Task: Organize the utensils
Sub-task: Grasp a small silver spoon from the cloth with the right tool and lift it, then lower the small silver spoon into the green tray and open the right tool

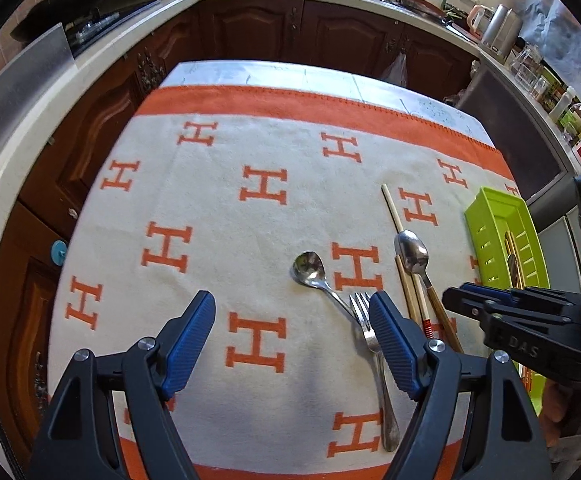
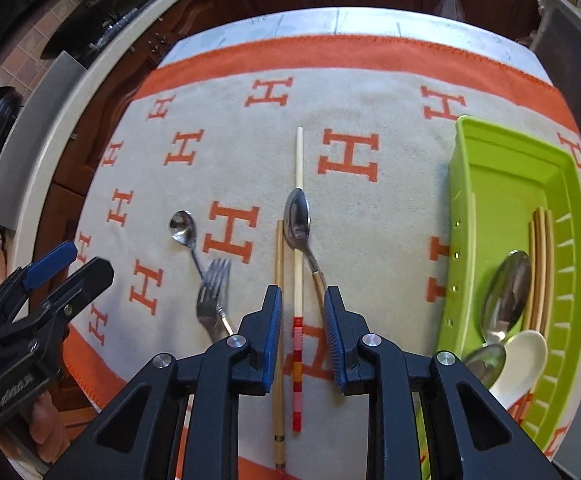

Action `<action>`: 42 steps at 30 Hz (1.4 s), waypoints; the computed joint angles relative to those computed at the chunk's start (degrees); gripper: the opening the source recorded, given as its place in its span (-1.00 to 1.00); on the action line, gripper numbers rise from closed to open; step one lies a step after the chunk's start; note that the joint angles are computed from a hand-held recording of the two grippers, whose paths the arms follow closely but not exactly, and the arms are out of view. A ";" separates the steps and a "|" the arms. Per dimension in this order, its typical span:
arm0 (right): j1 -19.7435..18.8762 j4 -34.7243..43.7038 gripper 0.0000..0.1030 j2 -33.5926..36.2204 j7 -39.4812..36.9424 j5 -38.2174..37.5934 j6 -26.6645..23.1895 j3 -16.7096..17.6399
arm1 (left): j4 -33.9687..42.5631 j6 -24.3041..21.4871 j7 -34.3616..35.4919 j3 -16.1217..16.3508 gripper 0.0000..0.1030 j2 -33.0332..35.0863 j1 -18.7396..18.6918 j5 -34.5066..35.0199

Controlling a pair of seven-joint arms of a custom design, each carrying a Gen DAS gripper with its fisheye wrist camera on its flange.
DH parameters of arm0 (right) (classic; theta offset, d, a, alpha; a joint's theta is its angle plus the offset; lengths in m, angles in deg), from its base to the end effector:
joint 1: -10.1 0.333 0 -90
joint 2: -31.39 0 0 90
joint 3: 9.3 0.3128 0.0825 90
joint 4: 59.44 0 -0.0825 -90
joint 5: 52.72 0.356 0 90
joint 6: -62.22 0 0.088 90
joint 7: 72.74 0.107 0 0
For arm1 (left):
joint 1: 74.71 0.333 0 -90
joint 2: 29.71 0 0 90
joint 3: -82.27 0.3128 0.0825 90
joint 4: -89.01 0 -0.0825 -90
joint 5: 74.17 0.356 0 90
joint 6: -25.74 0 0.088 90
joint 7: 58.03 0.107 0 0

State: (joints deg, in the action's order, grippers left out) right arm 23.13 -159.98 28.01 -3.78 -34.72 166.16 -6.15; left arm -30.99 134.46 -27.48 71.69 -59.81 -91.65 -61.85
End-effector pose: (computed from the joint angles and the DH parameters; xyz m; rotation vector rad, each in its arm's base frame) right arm 0.4997 0.1724 0.5956 -2.4993 1.3318 0.1720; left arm 0.3445 -0.1845 0.6541 -2.4233 1.3882 -0.4349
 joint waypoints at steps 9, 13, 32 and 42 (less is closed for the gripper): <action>1.74 1.38 -0.57 4.84 0.90 -0.55 1.84 0.57 | -2.53 2.84 0.53 1.24 0.50 0.65 -0.34 -3.41; 1.95 1.22 -0.59 5.66 -0.02 0.99 3.68 0.33 | -2.86 3.15 0.98 1.17 0.50 1.04 -0.44 -3.87; -0.57 -6.25 -0.97 -3.42 -9.99 9.83 8.18 -1.34 | -1.92 4.72 1.87 0.96 0.50 2.66 -0.81 -5.66; -5.93 -7.30 -0.97 -11.31 -15.84 14.14 6.06 -5.56 | 0.03 3.54 1.67 0.46 0.47 2.96 -0.74 -5.23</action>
State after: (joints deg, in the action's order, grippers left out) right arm 17.20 -167.29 16.70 -19.62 -20.57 172.22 -11.71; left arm -30.97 138.00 -25.80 72.15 -56.86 -92.39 -67.07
